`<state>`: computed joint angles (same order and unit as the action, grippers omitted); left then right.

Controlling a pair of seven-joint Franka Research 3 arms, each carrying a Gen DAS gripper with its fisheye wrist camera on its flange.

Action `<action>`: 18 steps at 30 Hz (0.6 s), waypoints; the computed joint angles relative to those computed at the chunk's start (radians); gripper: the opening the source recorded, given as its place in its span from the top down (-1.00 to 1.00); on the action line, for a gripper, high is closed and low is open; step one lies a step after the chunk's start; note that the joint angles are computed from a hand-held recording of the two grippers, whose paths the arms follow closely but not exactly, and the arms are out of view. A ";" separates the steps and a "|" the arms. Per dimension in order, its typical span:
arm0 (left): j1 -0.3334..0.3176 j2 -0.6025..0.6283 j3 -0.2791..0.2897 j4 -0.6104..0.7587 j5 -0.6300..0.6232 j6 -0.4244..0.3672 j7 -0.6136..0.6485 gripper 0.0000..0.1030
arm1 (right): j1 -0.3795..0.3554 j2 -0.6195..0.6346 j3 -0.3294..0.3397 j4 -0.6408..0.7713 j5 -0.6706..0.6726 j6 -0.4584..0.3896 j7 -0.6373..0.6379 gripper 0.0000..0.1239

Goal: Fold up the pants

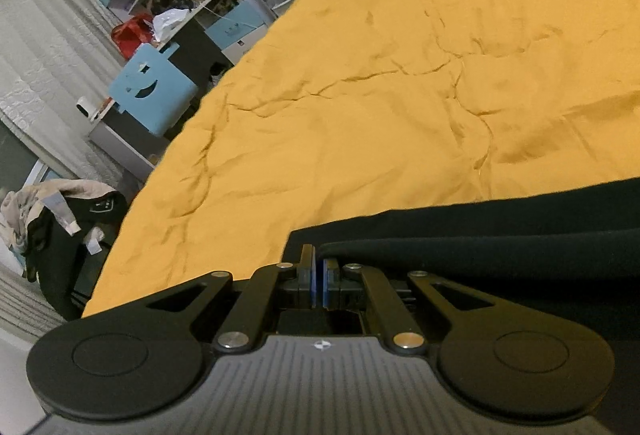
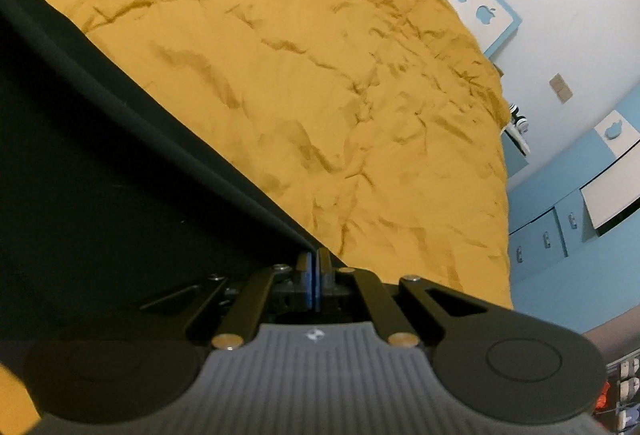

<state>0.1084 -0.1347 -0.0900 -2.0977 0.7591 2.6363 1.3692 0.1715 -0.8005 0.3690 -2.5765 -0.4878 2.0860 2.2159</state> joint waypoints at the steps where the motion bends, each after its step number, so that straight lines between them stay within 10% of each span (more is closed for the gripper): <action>1: 0.000 0.011 -0.002 0.007 0.002 -0.003 -0.002 0.95 | -0.003 0.004 -0.006 -0.004 0.000 0.012 0.003 1.00; 18: -0.041 0.129 0.014 0.096 -0.074 -0.028 -0.123 0.95 | -0.076 0.003 -0.014 -0.077 0.001 0.148 0.204 1.00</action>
<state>0.0676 -0.0058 -0.0757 -2.0019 0.6850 2.6088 1.2458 0.0959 -0.7974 0.3547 -2.6539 -0.4865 2.2335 2.4194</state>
